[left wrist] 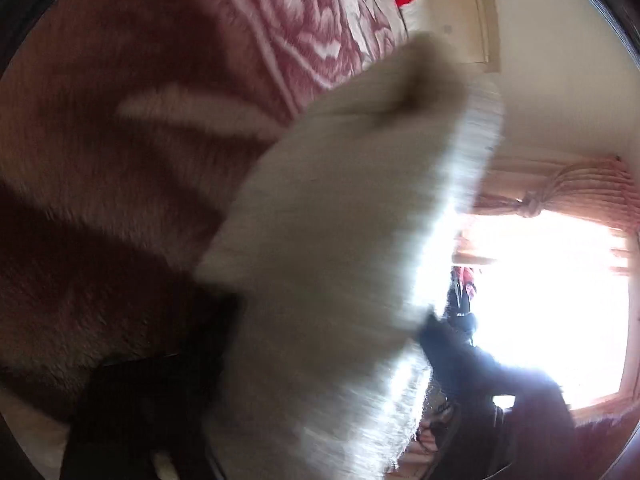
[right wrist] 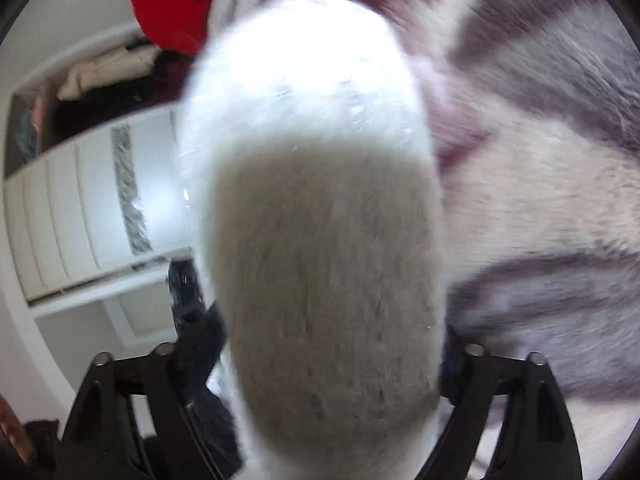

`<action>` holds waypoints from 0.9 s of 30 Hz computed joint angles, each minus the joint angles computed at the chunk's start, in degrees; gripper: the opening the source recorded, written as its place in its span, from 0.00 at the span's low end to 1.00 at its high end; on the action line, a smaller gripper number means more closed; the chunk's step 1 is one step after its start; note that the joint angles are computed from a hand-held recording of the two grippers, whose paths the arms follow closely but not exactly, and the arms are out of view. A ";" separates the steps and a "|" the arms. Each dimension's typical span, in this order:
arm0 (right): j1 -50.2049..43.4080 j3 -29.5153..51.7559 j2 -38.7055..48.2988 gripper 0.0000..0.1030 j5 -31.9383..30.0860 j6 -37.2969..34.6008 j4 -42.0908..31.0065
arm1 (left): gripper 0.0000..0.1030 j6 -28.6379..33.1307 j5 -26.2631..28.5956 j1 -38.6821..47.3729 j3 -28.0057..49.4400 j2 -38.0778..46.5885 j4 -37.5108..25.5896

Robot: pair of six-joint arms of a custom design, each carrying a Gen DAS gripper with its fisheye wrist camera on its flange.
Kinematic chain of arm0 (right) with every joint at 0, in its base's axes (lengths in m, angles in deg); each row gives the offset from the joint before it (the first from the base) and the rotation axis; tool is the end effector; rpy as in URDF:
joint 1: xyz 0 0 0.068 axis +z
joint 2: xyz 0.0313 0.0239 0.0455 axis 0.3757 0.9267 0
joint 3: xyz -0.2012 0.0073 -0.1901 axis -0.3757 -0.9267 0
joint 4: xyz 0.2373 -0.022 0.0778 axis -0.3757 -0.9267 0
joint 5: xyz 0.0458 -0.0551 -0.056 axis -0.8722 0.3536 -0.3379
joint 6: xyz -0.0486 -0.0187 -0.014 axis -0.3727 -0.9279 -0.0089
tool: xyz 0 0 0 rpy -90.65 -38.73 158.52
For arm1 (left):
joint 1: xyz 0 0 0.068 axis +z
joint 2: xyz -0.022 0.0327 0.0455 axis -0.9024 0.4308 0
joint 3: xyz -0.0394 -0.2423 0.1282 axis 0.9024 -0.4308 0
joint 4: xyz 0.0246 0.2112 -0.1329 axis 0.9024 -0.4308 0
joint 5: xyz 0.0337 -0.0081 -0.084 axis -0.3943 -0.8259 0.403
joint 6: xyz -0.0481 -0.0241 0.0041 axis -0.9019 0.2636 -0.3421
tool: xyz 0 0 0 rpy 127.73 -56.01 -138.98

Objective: Fold large clothes
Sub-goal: 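Lift the folded bundle with both grippers and set it down flat on the bedspread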

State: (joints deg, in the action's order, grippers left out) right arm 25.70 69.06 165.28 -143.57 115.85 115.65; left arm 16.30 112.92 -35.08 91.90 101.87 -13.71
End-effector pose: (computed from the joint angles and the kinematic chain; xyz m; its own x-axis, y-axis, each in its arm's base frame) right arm 0.2649 0.0457 0.0366 -0.8786 0.4388 0.1882 0.3560 0.3393 0.8707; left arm 0.2702 0.1234 0.0850 -0.9940 0.0881 0.0648 -0.0142 0.4835 -0.8752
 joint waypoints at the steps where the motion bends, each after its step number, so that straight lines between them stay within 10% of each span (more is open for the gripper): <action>1: 0.24 0.60 0.28 0.97 -0.58 -2.07 -2.10 | 0.92 1.05 0.20 0.08 -0.24 -0.06 -0.23; 10: 5.74 11.95 9.49 1.00 -4.29 2.22 -0.92 | 0.99 -2.90 5.77 -6.28 -7.18 -3.14 7.45; 14: 7.88 11.28 10.82 0.99 0.35 8.73 8.93 | 0.70 -1.51 8.67 -5.62 -9.21 -6.85 6.39; 18: 9.43 5.18 9.75 0.81 3.90 12.87 21.76 | 0.67 -2.21 10.86 -6.47 -10.45 -10.50 4.89; 27: 8.96 0.92 2.67 0.79 7.23 15.69 28.85 | 0.67 -13.94 19.84 -16.67 -5.77 -18.64 7.64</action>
